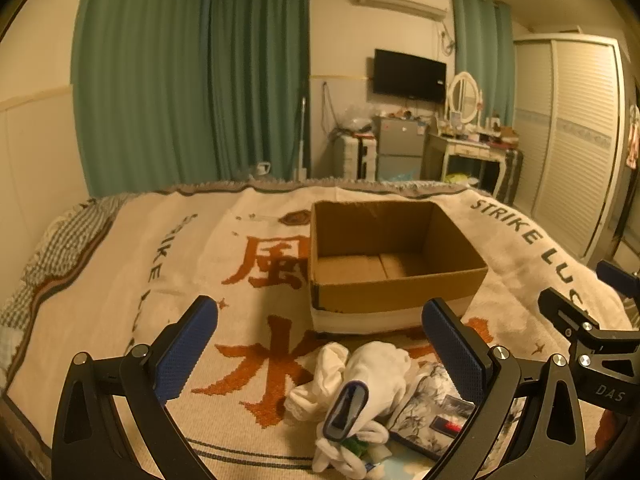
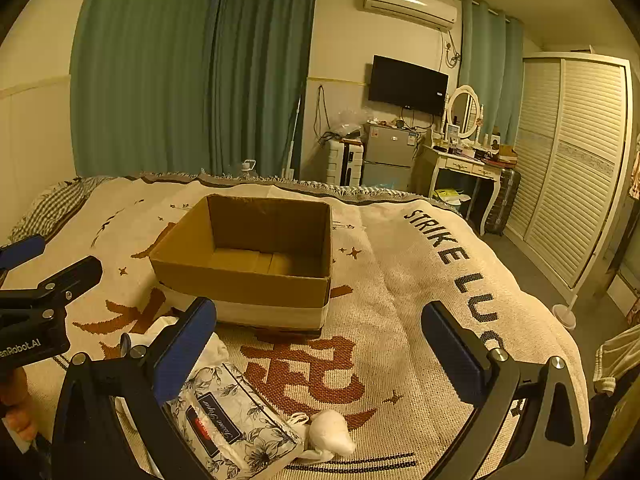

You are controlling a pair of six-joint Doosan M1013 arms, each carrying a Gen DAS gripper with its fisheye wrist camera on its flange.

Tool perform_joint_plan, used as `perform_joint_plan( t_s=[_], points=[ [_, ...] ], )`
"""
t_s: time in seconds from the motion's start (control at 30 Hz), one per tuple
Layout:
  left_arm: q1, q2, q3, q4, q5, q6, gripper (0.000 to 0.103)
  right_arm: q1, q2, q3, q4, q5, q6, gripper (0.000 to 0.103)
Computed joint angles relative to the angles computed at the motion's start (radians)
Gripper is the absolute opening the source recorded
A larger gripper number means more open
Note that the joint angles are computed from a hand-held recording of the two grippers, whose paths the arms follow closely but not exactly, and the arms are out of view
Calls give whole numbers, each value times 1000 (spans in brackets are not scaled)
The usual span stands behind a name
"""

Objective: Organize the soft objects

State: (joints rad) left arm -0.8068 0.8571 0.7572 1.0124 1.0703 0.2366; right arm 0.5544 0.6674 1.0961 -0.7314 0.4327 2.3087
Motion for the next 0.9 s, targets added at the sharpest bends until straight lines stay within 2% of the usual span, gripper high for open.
perform_joint_plan(
  t_s=[0.63,0.9],
  points=[
    [0,0,-2,-2,0,0,103,2,0,-2,5,6,-8,103],
    [-7,-1,-15,-3,17,-18,103,2,-14,13,-29,-17,10,103]
  ],
)
